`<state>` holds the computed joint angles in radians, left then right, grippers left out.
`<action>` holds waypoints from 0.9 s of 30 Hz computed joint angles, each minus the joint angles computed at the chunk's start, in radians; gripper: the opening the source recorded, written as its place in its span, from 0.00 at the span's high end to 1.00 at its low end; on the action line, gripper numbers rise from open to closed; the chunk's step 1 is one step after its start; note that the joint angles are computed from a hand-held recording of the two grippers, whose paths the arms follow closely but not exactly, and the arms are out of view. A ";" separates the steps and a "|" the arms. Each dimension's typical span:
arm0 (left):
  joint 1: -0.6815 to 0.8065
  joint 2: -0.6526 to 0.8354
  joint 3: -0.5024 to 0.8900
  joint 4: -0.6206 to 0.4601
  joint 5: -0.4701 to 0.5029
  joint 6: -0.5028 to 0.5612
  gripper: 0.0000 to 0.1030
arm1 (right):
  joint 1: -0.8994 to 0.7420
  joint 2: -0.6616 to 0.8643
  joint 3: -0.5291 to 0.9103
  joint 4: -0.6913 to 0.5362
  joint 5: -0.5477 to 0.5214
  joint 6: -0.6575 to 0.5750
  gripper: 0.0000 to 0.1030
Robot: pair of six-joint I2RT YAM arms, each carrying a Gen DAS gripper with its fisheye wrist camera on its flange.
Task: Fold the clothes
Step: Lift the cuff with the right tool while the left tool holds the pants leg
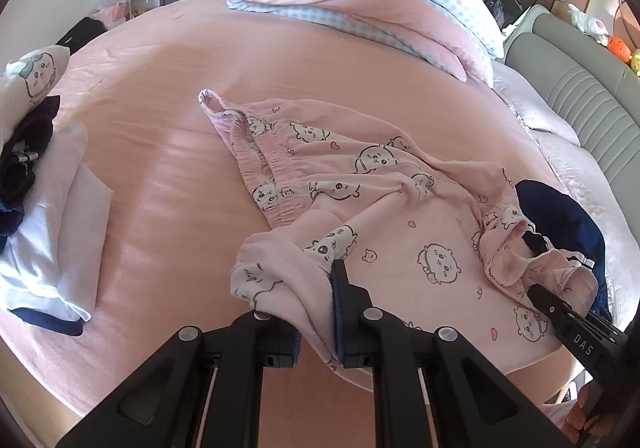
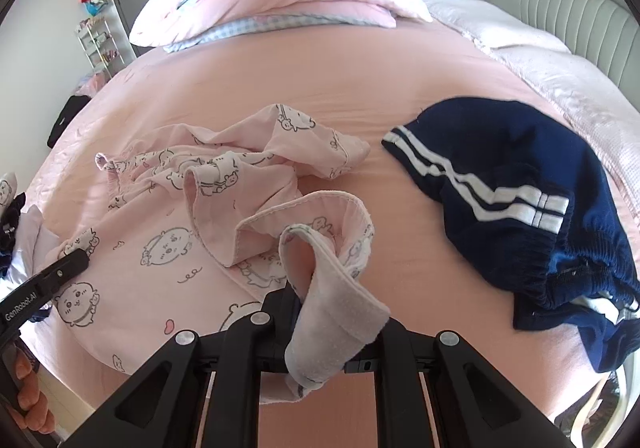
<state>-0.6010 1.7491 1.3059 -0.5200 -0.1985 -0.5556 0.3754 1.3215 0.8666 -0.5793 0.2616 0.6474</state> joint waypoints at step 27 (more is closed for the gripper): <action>0.002 -0.157 -0.159 -0.101 -0.005 0.046 0.90 | 0.072 -0.078 -0.120 -0.033 -0.079 0.136 0.89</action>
